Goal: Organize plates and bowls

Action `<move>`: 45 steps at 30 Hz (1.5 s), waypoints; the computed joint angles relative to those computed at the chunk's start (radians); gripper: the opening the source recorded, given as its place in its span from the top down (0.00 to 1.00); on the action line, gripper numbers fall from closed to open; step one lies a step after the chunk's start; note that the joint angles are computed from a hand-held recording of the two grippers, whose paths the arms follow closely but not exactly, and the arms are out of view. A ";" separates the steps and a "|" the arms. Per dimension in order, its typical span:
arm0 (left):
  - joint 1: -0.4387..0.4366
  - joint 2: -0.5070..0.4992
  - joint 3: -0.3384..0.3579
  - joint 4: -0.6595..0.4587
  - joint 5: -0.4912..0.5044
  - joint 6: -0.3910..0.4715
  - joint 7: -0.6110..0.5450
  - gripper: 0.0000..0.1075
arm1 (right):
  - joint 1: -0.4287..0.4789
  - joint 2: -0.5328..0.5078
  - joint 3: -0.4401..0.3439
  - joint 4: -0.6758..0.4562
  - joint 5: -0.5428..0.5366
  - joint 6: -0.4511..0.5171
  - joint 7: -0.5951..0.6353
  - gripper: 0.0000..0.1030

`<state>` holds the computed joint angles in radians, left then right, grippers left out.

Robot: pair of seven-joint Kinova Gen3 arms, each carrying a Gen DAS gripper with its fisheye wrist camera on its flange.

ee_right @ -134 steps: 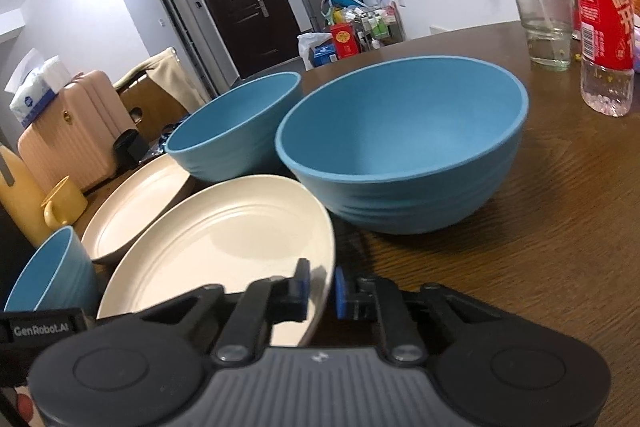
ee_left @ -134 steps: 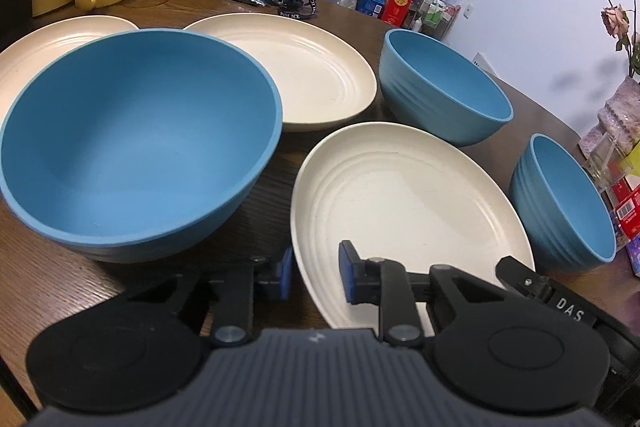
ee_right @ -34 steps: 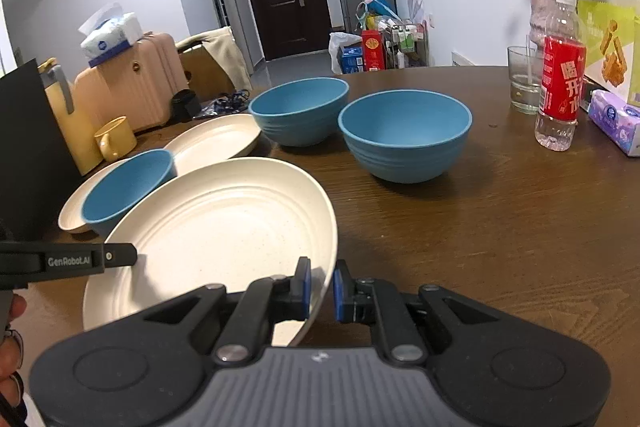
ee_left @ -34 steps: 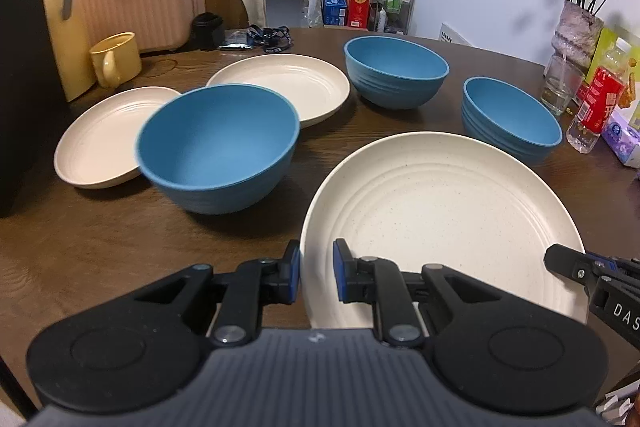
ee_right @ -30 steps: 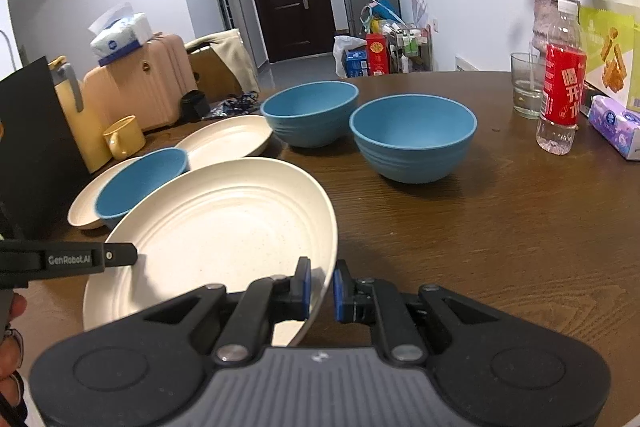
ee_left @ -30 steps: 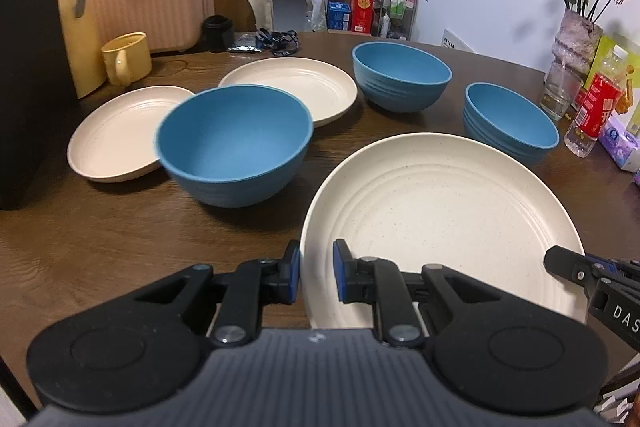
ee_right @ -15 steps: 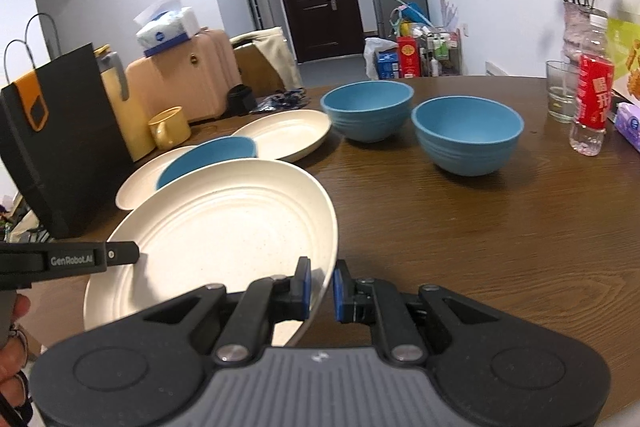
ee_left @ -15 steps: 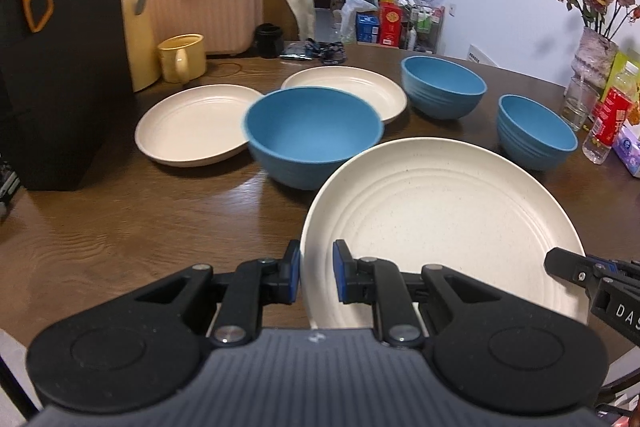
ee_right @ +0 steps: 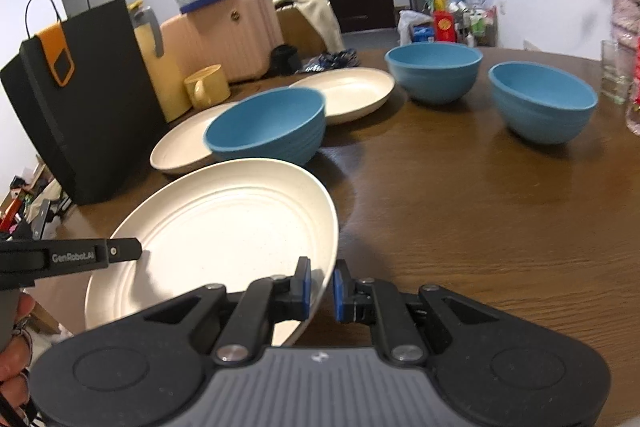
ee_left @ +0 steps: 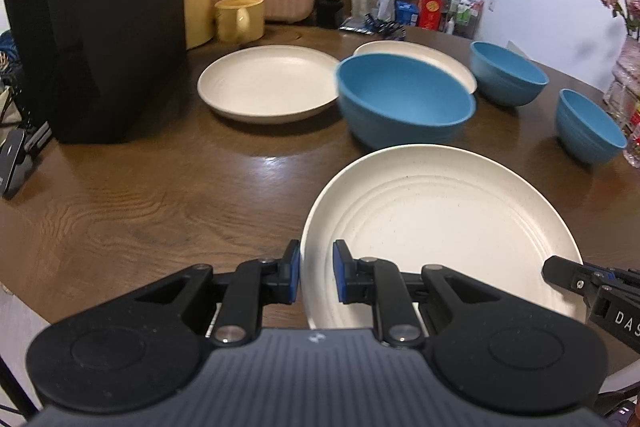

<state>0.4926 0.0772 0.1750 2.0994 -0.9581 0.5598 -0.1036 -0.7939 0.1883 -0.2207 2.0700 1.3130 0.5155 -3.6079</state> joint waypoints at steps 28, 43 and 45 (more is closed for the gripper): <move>0.038 0.088 -0.105 0.023 -0.071 -0.105 0.070 0.84 | 0.005 0.110 0.038 -0.029 0.110 -0.042 -0.104 0.90; 0.035 0.131 -0.136 -0.026 -0.080 -0.098 0.068 0.84 | 0.011 0.152 0.057 -0.083 0.105 -0.053 -0.082 0.90; 0.038 0.135 -0.143 -0.030 -0.081 -0.101 0.067 0.84 | 0.009 0.157 0.061 -0.085 0.114 -0.054 -0.092 0.90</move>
